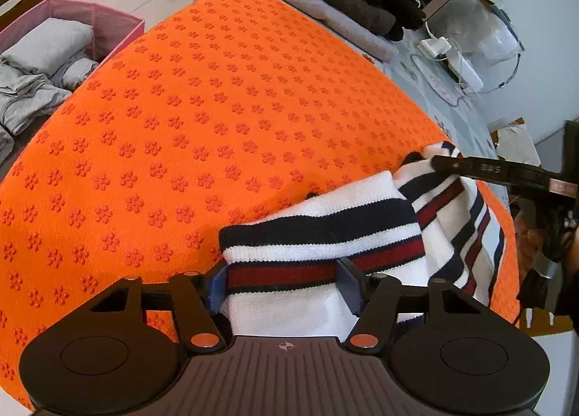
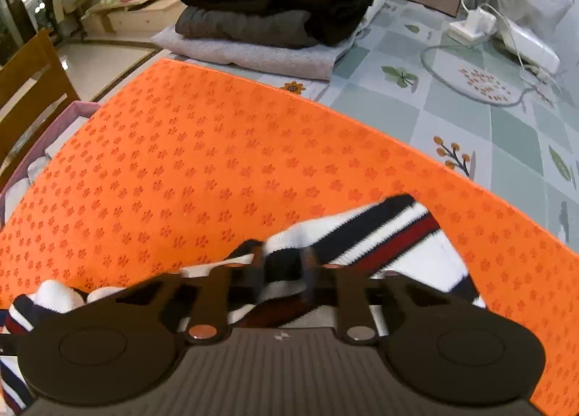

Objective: Fold clothes
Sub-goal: 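Grasp the sweater hem with the left gripper while the right gripper holds another edge, then lift and shake the sweater open with both grippers, laying it on the mat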

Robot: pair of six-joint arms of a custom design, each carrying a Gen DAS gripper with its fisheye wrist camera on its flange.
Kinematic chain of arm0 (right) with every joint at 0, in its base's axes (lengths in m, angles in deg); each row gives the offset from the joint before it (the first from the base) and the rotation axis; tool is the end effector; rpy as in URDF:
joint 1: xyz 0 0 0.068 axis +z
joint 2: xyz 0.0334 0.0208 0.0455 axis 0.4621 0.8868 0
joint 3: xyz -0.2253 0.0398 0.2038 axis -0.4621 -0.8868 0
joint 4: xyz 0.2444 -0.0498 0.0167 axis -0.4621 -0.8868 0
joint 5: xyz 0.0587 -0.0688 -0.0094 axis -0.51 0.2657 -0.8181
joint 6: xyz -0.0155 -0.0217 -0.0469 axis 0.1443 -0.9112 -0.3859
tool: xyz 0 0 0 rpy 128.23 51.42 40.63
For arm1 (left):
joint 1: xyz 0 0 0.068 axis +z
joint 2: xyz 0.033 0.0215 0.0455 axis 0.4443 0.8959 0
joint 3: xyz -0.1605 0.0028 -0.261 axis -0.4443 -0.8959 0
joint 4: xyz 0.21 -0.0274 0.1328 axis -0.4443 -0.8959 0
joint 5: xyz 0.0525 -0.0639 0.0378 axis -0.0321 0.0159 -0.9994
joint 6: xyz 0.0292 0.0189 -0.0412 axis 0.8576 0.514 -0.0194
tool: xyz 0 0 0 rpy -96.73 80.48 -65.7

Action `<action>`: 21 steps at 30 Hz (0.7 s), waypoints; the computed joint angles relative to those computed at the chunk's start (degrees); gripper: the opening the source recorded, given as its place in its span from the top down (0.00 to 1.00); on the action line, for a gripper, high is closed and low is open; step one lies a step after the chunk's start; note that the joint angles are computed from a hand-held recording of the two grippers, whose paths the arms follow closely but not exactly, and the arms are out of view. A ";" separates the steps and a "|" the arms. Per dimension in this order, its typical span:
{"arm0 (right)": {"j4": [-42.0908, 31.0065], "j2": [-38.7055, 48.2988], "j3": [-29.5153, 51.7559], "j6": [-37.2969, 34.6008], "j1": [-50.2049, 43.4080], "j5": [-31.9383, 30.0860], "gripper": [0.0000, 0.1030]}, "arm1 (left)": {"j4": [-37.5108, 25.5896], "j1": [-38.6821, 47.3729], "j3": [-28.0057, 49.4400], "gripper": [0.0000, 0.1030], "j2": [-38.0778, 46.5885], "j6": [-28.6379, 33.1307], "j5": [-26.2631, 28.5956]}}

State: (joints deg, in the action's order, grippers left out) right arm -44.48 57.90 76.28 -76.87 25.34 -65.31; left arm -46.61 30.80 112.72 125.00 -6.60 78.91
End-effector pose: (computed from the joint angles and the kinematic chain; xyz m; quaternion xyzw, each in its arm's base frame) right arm 0.3511 -0.0027 0.4035 -0.1631 0.9441 0.1034 0.2670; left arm 0.1658 -0.0004 0.3755 -0.1370 0.9421 -0.2089 0.2236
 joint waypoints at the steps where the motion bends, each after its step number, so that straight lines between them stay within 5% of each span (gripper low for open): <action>1: 0.10 -0.78 -0.25 0.11 -0.71 -0.68 0.84 | 0.01 0.61 -0.22 0.42 -0.14 0.47 0.55; 10: -4.84 -10.50 -0.39 0.61 -14.86 -9.14 0.86 | -2.08 3.71 1.40 0.70 0.01 7.08 4.64; 21: -17.36 -19.68 -4.44 -9.74 -44.51 -17.67 0.87 | -8.40 2.27 9.69 0.82 1.12 15.63 13.85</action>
